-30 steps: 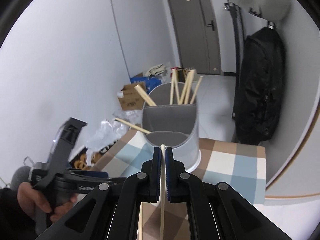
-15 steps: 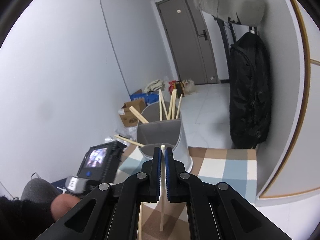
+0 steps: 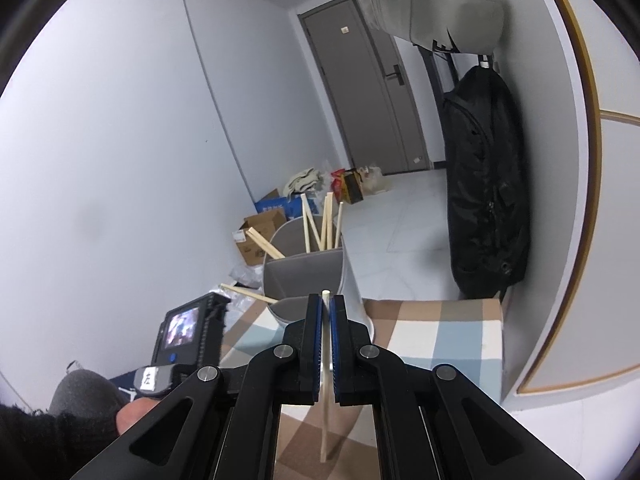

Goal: Organize utensils
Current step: 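Lift the chopsticks with both tools and carry them over the holder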

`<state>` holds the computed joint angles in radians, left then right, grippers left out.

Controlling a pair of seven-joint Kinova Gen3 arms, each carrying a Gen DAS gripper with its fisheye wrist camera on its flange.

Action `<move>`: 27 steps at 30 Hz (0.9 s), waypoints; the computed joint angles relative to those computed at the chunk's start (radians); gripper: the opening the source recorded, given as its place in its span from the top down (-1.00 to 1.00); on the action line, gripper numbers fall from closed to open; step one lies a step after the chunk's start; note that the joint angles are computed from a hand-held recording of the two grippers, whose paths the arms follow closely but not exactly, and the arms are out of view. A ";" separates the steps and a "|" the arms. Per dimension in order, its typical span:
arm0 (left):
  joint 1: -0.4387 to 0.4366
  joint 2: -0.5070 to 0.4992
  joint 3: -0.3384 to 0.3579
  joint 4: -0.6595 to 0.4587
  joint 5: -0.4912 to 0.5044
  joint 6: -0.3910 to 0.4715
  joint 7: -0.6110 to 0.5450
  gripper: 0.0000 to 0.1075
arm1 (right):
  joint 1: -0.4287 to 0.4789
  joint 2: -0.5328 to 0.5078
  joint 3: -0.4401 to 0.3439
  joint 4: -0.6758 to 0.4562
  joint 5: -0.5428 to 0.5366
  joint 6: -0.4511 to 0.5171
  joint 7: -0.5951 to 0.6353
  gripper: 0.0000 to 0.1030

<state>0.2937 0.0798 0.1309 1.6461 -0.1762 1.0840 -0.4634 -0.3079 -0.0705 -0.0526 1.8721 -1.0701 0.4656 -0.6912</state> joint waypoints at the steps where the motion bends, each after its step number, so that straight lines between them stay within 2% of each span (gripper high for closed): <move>1: 0.005 -0.015 0.001 0.011 -0.013 -0.012 0.020 0.99 | -0.001 -0.002 0.000 0.002 -0.001 -0.002 0.002 0.94; 7: 0.021 -0.093 0.029 0.056 -0.140 -0.074 0.128 0.99 | -0.010 -0.010 0.001 0.012 0.002 -0.016 0.001 0.94; 10: 0.018 -0.123 0.038 0.072 -0.151 -0.110 0.134 0.99 | -0.016 -0.009 -0.002 0.011 0.017 -0.022 -0.017 0.94; 15: -0.004 -0.191 0.090 0.123 -0.233 -0.180 0.158 0.99 | -0.028 -0.008 -0.016 0.003 0.061 -0.035 -0.052 0.94; 18: -0.033 -0.234 0.109 0.156 -0.254 -0.235 0.132 0.99 | -0.041 -0.006 -0.018 0.000 0.069 -0.048 -0.063 0.94; 20: -0.048 -0.260 0.103 0.174 -0.234 -0.277 0.094 0.99 | -0.047 -0.003 -0.032 -0.007 0.114 -0.062 -0.107 0.94; 24: -0.091 -0.295 0.150 0.184 -0.254 -0.305 0.070 0.99 | -0.063 -0.006 -0.041 -0.012 0.176 -0.084 -0.166 0.94; 27: -0.108 -0.313 0.156 0.188 -0.235 -0.326 0.017 0.99 | -0.073 -0.009 -0.040 -0.020 0.213 -0.086 -0.211 0.94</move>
<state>0.1855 -0.2336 0.2872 1.8337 -0.4115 0.7577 -0.4467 -0.3806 -0.0793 -0.0927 1.8524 -0.8574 0.3794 -0.9026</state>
